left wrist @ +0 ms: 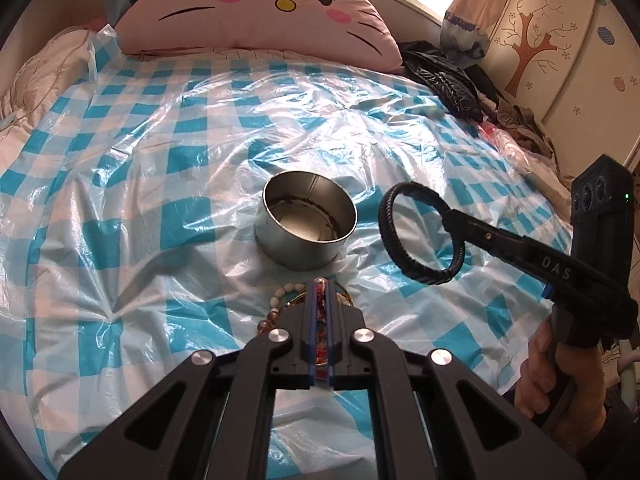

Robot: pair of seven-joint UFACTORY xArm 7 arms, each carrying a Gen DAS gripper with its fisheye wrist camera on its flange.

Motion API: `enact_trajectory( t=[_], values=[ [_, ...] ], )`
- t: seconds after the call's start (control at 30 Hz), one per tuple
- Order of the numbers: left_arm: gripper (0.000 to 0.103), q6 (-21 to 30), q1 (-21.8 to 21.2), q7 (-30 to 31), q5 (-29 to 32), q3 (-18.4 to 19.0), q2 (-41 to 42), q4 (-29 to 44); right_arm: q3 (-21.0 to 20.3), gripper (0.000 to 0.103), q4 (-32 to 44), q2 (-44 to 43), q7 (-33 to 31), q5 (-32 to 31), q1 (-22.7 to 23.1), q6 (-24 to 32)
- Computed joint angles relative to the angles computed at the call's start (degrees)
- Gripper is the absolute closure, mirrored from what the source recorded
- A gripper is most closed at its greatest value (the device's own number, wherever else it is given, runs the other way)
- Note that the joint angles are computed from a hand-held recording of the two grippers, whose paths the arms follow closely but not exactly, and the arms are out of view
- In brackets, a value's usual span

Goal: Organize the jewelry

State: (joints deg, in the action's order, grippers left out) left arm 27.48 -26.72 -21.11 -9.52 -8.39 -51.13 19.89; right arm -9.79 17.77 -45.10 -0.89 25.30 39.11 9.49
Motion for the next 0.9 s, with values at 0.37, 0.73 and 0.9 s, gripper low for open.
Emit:
enact_trajectory(
  t=[0.37, 0.73, 0.9],
  values=[
    [0.099, 8.70, 5.64, -0.62, 5.35, -4.12, 5.45, 4.07, -0.20, 0.094, -0.28, -0.72, 0.05, -0.21, 0.39, -0.34],
    [0.099, 9.46, 2.35, 0.82, 0.14, 1.42, -2.19, 0.17, -1.39, 0.093, -0.40, -0.88, -0.59, -0.09, 1.44, -1.07],
    [0.099, 17.38, 5.89, 2.03, 6.70, -2.65, 1.71, 3.30, -0.47, 0.092, 1.31, 1.27, 0.29, -1.00, -2.17, 4.68]
  ],
)
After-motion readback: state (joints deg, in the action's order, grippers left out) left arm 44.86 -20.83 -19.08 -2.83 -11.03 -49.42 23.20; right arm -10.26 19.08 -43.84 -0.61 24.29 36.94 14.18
